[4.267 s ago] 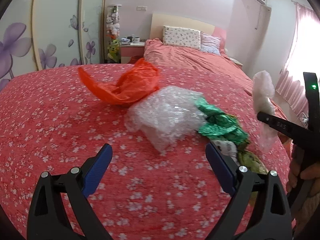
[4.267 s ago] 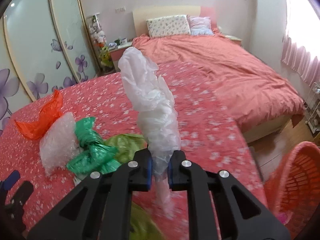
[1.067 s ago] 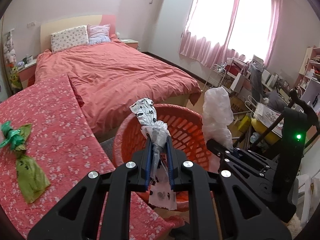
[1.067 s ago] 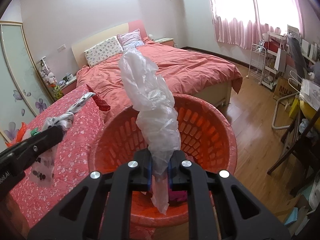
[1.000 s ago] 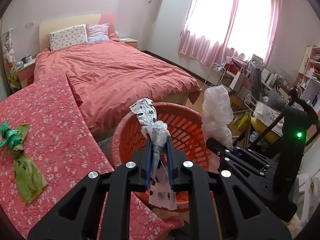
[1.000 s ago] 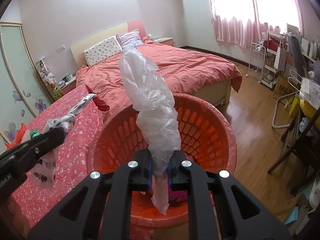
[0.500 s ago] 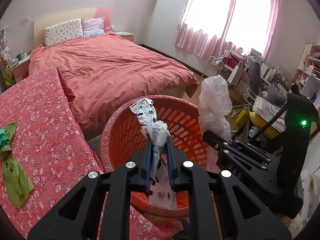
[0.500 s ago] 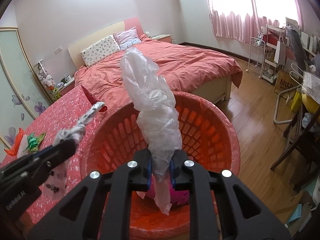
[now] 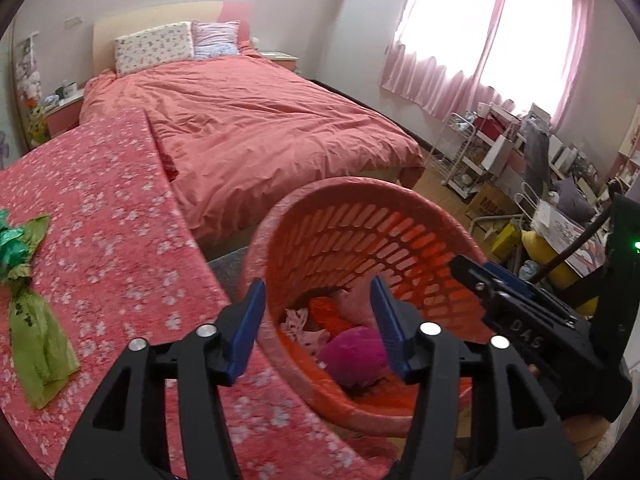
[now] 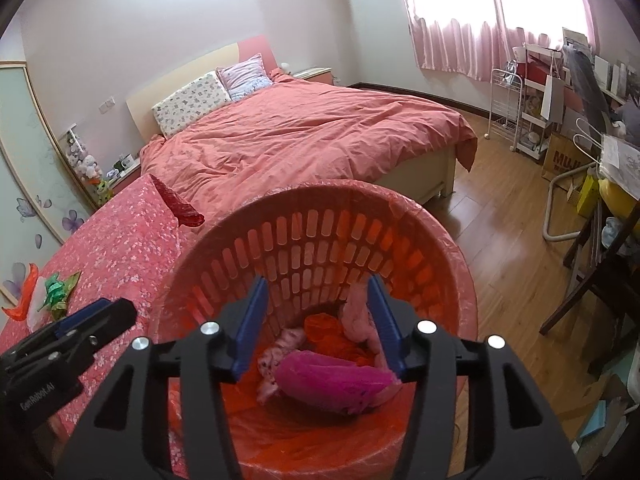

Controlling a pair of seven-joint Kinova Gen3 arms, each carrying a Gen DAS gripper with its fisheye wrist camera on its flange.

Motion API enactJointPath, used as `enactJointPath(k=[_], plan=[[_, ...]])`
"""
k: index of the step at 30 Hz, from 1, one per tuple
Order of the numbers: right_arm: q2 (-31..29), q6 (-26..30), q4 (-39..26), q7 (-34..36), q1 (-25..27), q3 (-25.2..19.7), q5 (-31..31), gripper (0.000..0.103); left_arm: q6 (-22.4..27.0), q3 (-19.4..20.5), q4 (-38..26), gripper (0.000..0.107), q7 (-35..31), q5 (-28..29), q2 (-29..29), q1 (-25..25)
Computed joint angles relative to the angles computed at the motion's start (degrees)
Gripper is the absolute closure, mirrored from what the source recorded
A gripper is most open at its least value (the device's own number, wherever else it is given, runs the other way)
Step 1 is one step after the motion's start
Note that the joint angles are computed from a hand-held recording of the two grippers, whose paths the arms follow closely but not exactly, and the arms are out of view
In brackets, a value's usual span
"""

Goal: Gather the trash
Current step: 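Open both grippers to drop the bags into the orange basket, then return to the pile and grasp the lime-green bag with the right gripper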

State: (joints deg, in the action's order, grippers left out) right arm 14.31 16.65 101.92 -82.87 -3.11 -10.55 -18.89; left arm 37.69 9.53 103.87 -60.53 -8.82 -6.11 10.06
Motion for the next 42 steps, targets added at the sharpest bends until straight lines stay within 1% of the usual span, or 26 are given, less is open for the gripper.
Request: enactJointPath(k=[2, 4, 6, 9, 11, 14, 16, 18, 21, 23, 24, 28, 30, 31, 33, 34, 35, 37, 39, 42], plan=[[-0.2, -0.2, 0.2, -1.2, -1.5, 1.3, 1.5, 0.049, 0.6, 0.4, 0.6, 0.045, 1.7, -1.9, -0.7, -0.6], [-0.6, -0.5, 0.4, -2.4, -2.8, 2.2, 3.0, 0.047, 1.6, 1.4, 1.3, 0.038, 4.7, -5.3, -1.7, -1.5], [-1.2, -1.1, 0.9, -4.2, -4.8, 3.4, 5.2, 0.043, 2.2, 1.5, 2.0, 0.036, 6.0, -7.2, -2.6, -2.3], [-2.0, -1.9, 1.3, -6.6, -7.6, 4.6, 8.5, 0.040, 3.2, 1.1, 3.0, 0.030, 6.9, -9.0, -4.4, -3.9], [-2.4, -1.9, 1.1, -8.6, -9.7, 5.5, 11.0, 0.039, 3.5, 1.2, 4.2, 0.029, 8.0, -10.6, -5.8, -5.5], [-2.9, -1.9, 0.9, -11.6, -12.9, 6.2, 14.6, 0.039, 4.1, 1.0, 5.7, 0.024, 8.9, -11.9, -7.7, -7.8], [-3.0, -1.7, 0.4, -13.1, -14.8, 6.3, 16.8, 0.039, 4.1, 0.5, 7.3, 0.022, 9.5, -13.2, -9.6, -10.0], [-2.9, -1.4, -0.2, -14.3, -16.3, 6.0, 18.4, 0.039, 4.3, 0.1, 8.4, 0.021, 9.3, -14.1, -11.0, -12.0], [-2.2, -0.4, -2.0, -16.0, -19.4, 5.3, 20.6, 0.039, 5.6, -2.2, 9.7, 0.021, 6.4, -14.4, -13.2, -14.8], [-1.3, 0.6, -3.5, -16.2, -20.6, 4.1, 20.9, 0.039, 5.7, -3.7, 10.4, 0.021, 4.7, -14.0, -14.6, -16.6], [-1.0, 1.0, -4.2, -16.7, -21.5, 4.0, 21.3, 0.039, 5.5, -4.9, 11.0, 0.021, 3.6, -13.9, -15.6, -17.6], [1.4, 3.1, -7.9, -18.5, -26.6, 3.5, 23.6, 0.039, 4.2, -7.8, 13.2, 0.020, -0.1, -13.8, -18.5, -22.0], [3.1, 4.5, -10.2, -18.4, -28.1, 2.3, 23.5, 0.041, 3.6, -8.5, 13.9, 0.020, -1.5, -13.5, -19.5, -24.1], [3.7, 5.0, -11.0, -18.4, -28.8, 2.0, 23.5, 0.043, 3.3, -9.7, 14.2, 0.020, -2.7, -13.1, -20.1, -24.7], [5.3, 6.4, -13.3, -17.7, -29.6, 0.8, 22.6, 0.048, 3.8, -12.0, 14.0, 0.020, -5.5, -11.6, -20.5, -25.5], [6.6, 7.7, -15.2, -17.1, -30.3, 0.0, 22.1, 0.049, 3.8, -13.8, 14.0, 0.020, -7.2, -10.5, -20.8, -25.5], [7.5, 8.8, -16.6, -17.5, -31.8, 0.3, 22.3, 0.052, 3.8, -15.4, 14.0, 0.020, -8.7, -9.1, -21.1, -25.6], [9.1, 10.4, -19.0, -17.4, -33.4, 0.3, 22.3, 0.053, 4.1, -18.5, 13.6, 0.020, -11.3, -6.1, -21.3, -25.8], [10.6, 11.7, -21.1, -17.8, -35.6, 0.8, 22.9, 0.054, 4.5, -20.6, 13.3, 0.020, -13.4, -3.8, -21.2, -27.1], [12.9, 13.9, -24.6, -18.3, -38.1, 1.4, 23.7, 0.056, 5.0, -19.9, 13.7, 0.015, -14.0, -4.1, -21.8, -30.5]])
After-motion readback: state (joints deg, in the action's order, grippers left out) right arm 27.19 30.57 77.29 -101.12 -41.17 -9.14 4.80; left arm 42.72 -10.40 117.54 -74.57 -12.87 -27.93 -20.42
